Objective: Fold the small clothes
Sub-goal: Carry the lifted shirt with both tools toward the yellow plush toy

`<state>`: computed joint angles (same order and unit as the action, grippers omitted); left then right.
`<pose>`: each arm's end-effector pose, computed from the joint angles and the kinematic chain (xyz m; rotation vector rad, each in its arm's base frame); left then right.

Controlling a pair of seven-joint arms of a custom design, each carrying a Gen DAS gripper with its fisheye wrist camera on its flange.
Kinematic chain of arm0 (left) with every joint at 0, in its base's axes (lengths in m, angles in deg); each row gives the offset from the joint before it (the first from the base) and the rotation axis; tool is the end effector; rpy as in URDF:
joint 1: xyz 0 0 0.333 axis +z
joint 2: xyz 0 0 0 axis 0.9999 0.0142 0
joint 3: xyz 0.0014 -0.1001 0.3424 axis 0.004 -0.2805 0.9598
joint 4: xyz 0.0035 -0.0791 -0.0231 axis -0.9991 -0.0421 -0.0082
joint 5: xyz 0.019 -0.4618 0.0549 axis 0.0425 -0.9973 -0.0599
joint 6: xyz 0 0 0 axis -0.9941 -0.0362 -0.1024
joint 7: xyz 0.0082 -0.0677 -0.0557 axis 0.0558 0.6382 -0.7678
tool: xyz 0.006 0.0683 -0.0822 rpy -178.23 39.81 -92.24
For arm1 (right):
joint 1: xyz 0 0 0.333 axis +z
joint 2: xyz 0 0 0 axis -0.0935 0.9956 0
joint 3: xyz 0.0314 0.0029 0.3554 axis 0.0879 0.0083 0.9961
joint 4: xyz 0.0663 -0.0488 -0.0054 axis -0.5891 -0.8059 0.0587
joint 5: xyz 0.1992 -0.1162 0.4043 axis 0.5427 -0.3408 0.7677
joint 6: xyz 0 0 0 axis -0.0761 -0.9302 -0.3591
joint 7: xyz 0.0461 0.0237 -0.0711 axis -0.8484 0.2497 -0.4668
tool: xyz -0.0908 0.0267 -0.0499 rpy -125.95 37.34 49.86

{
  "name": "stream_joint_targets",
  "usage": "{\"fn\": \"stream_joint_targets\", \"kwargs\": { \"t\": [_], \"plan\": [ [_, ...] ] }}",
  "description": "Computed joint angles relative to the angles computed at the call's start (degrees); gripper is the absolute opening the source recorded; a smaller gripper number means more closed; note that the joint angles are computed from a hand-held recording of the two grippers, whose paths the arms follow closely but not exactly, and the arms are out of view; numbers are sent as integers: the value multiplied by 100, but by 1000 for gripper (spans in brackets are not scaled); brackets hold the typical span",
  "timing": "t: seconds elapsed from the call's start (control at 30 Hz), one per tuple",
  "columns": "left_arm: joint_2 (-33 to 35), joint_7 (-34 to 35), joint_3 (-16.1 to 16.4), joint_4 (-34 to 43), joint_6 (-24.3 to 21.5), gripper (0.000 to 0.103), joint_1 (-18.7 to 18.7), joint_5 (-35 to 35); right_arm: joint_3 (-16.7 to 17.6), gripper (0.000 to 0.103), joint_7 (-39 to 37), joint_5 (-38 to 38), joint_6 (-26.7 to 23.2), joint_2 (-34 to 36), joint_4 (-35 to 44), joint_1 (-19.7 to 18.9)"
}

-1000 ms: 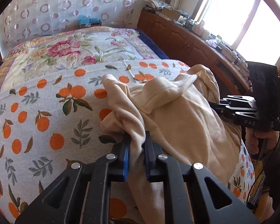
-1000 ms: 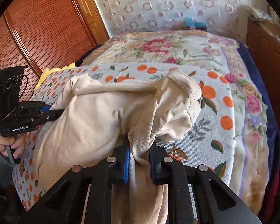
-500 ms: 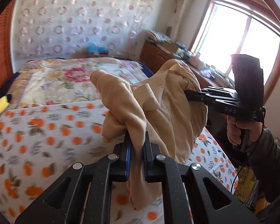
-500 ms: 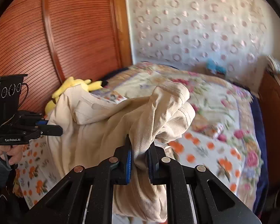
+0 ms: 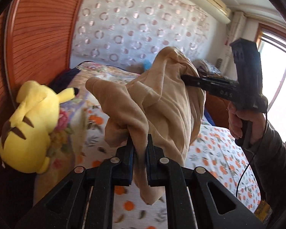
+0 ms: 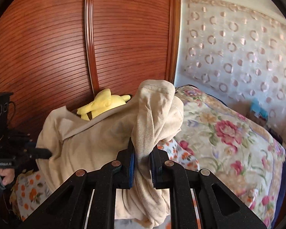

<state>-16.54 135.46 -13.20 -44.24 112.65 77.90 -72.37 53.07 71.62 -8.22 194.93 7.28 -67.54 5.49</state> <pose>0.6066 -0.1946 0.4799 -1.5812 2.0689 -1.2972 0.7008 0.2366 0.5390 -1.9738 1.0497 -0.6265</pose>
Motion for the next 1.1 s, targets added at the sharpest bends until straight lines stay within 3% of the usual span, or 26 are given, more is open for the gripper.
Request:
{"fn": "stream_joint_targets", "kwargs": {
  "t": [0.17, 0.33, 0.47, 0.6, 0.7, 0.9, 1.0, 1.1],
  "plan": [
    [410, -350, 21, 138, 92, 11, 242, 80, -621, 13, 1236, -1705, -666, 1372, 1704, 666],
    [506, -18, -88, 128, -54, 11, 495, -391, -576, 13, 1616, -2345, -1508, 2451, 3293, 769],
    [435, 370, -97, 88, -282, 11, 567, -758, -361, 13, 1462, -2281, -1472, 2364, 3229, 617],
    [236, 767, -18, 172, -575, 11, 578, -1130, -27, 12, 1103, -1854, -955, 1673, 2349, 305],
    [-41, 854, 62, 172, -385, 11, 503, -1133, 141, 12, 789, -1602, -713, 1510, 2278, 180],
    [-396, 60, 273, 187, -41, 11, 396, -44, 614, 12, -30, -951, -469, 1602, 2704, -30],
    [-397, -640, 335, 106, -180, 11, 379, 803, 640, 12, -107, -700, -495, 1584, 2600, -64],
    [-369, -1014, 377, -32, -416, 11, 343, 1230, 596, 12, -181, -475, -623, 1406, 2193, -150]
  ]
}}
